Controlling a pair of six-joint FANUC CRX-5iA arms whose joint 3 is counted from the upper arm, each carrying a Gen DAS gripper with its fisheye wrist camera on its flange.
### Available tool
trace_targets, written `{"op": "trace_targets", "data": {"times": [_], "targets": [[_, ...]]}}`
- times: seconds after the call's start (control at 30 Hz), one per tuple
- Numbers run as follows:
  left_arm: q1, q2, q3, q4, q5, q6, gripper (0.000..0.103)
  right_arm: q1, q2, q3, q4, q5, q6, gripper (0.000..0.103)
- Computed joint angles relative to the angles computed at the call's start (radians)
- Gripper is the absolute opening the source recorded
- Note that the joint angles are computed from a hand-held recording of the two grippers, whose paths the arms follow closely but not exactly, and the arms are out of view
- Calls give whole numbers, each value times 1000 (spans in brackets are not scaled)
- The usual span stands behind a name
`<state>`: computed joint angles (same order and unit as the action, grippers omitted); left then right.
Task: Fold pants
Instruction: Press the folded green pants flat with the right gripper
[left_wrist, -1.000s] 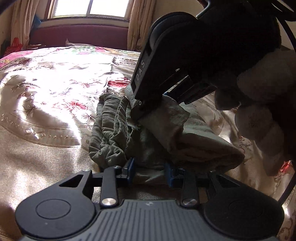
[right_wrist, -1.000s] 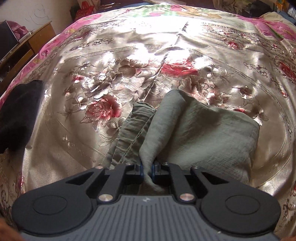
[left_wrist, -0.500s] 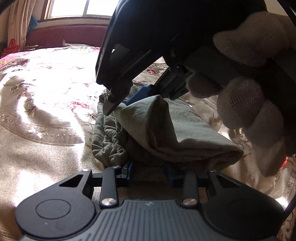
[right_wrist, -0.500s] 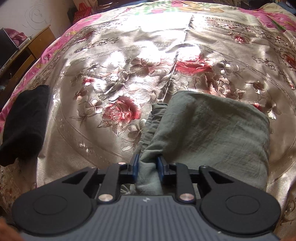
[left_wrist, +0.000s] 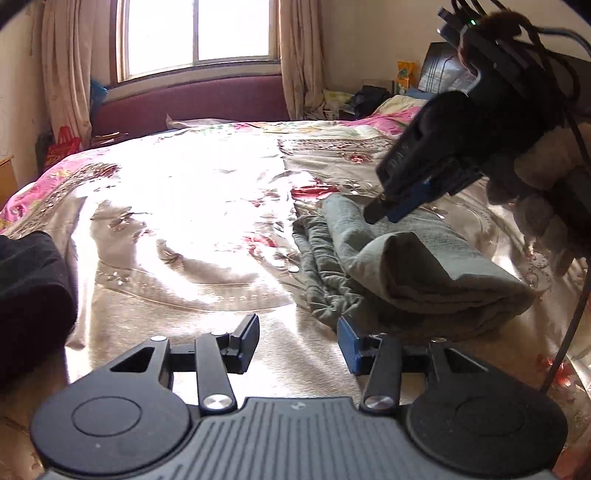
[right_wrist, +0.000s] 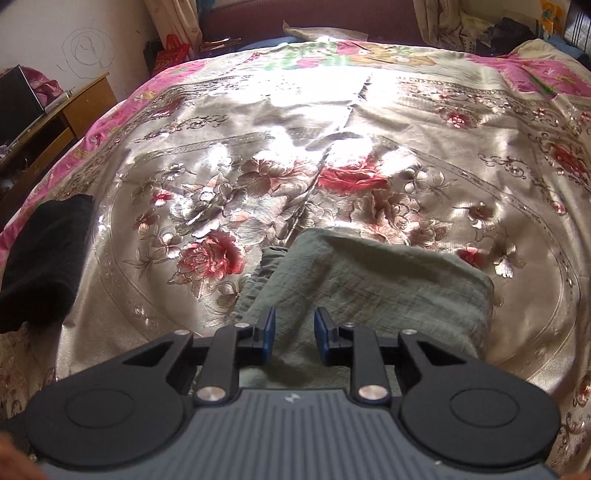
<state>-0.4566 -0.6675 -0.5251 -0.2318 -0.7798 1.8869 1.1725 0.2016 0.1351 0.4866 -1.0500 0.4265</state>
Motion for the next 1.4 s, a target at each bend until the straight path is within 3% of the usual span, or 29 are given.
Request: {"op": "trace_targets", "data": {"times": [0.07, 0.13, 0.17, 0.27, 0.4, 0.5, 0.6, 0.8, 0.97, 1.07, 1.2, 1.4], "targets": [[45, -45, -22, 39, 18, 3, 61, -12, 4, -4, -22, 3, 13, 26], [107, -91, -71, 149, 81, -63, 61, -24, 22, 8, -52, 11, 47, 26], [100, -90, -74, 152, 107, -59, 61, -30, 32, 14, -71, 23, 68, 26], [-56, 9, 22, -59, 128, 126, 61, -49, 59, 31, -120, 69, 96, 26], [-89, 97, 54, -46, 191, 100, 61, -85, 64, 48, -199, 123, 162, 26], [-146, 130, 100, -148, 180, 177, 61, -121, 36, 55, -283, 142, 263, 25], [-103, 142, 97, -48, 228, 106, 63, -127, -17, 2, -252, 167, 275, 26], [-177, 286, 216, -166, 149, 183, 63, -159, -65, -56, -263, 204, 308, 29], [-247, 373, 287, -246, -18, 194, 63, -161, -46, -62, -270, 227, 352, 29], [-284, 409, 321, -302, -131, 207, 63, -147, -38, -79, -213, 229, 341, 28], [-273, 416, 337, -290, -177, 201, 64, -128, -40, -115, -130, 234, 326, 28], [-220, 421, 324, -209, -178, 192, 65, -125, -42, -152, -77, 237, 301, 26]]}}
